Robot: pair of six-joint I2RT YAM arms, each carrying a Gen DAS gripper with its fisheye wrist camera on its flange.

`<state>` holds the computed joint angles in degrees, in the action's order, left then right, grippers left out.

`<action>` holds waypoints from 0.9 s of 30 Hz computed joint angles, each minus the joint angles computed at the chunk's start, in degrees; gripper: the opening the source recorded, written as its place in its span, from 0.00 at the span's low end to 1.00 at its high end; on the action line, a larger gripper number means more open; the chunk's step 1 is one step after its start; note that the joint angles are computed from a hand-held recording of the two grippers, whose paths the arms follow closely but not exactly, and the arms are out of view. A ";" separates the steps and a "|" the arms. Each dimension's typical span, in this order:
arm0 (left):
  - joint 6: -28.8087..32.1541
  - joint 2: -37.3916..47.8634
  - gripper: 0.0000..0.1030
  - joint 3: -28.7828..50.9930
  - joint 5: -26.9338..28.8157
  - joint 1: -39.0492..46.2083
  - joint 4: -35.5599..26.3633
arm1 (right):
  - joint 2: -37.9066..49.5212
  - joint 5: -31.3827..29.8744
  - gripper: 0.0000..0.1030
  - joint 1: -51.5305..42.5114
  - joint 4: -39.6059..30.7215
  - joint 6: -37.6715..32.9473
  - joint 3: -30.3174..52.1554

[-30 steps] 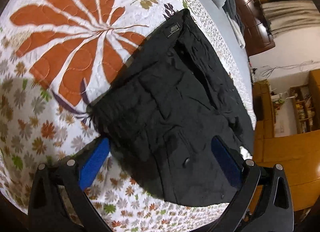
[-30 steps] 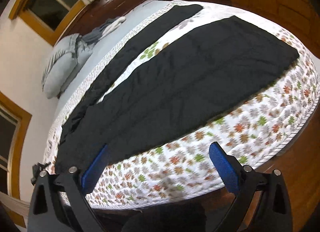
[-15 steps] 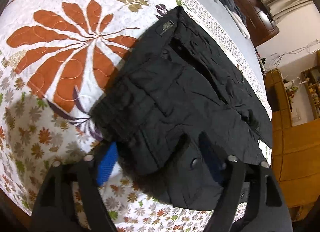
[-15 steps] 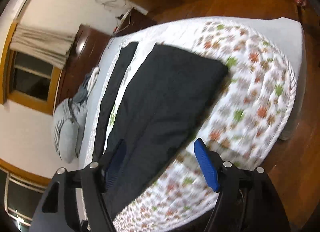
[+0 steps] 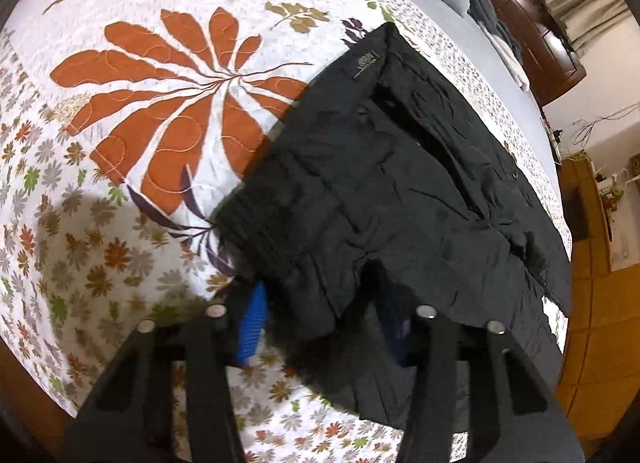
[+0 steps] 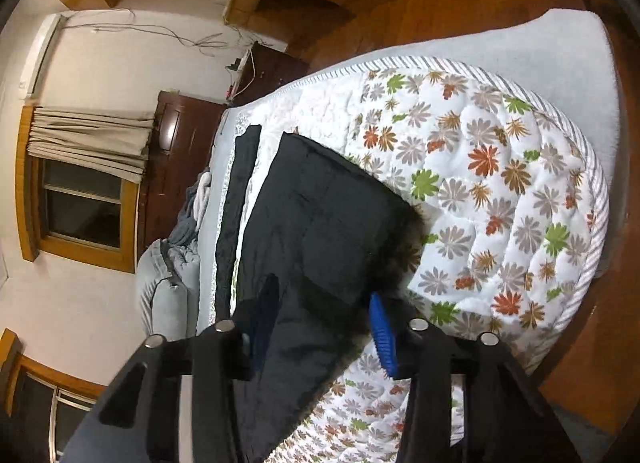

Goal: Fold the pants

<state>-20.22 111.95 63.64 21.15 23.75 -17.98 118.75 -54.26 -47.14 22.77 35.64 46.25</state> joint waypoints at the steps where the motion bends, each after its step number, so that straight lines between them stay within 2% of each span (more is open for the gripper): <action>1: 0.75 0.01 0.40 0.41 -0.58 -0.08 -0.72 | 0.92 0.00 0.36 0.63 -0.05 0.43 1.09; 3: 0.45 0.19 0.31 0.81 -0.15 -0.09 -1.10 | 0.98 0.65 0.21 0.66 -1.30 0.25 1.84; 5: -0.26 0.06 0.19 1.80 0.52 0.09 -2.73 | -0.22 0.52 0.13 1.03 0.39 1.48 0.53; 6: -0.50 -0.47 0.18 2.13 0.45 0.16 -3.45 | -1.60 0.74 0.12 1.26 0.72 1.39 -0.82; 11: 1.86 -4.41 0.16 4.18 1.83 4.40 -10.26 | -10.35 2.05 0.10 3.82 -4.05 -1.47 -5.13; 17: 11.51 -6.25 0.16 3.23 3.49 15.21 -15.78 | -18.65 3.53 0.10 10.50 -7.21 -5.09 -12.16; 22: 16.65 -1.11 0.17 5.45 5.17 23.24 -17.13 | -18.63 6.92 0.10 16.59 -7.17 -6.41 -14.34; 27: 18.08 0.01 0.21 4.46 5.37 23.47 -14.59 | -14.74 10.96 0.11 18.63 -7.64 -7.41 -12.62</action>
<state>-2.15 111.96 68.10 26.52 47.22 -32.58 104.01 -43.29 -28.51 15.13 28.23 33.63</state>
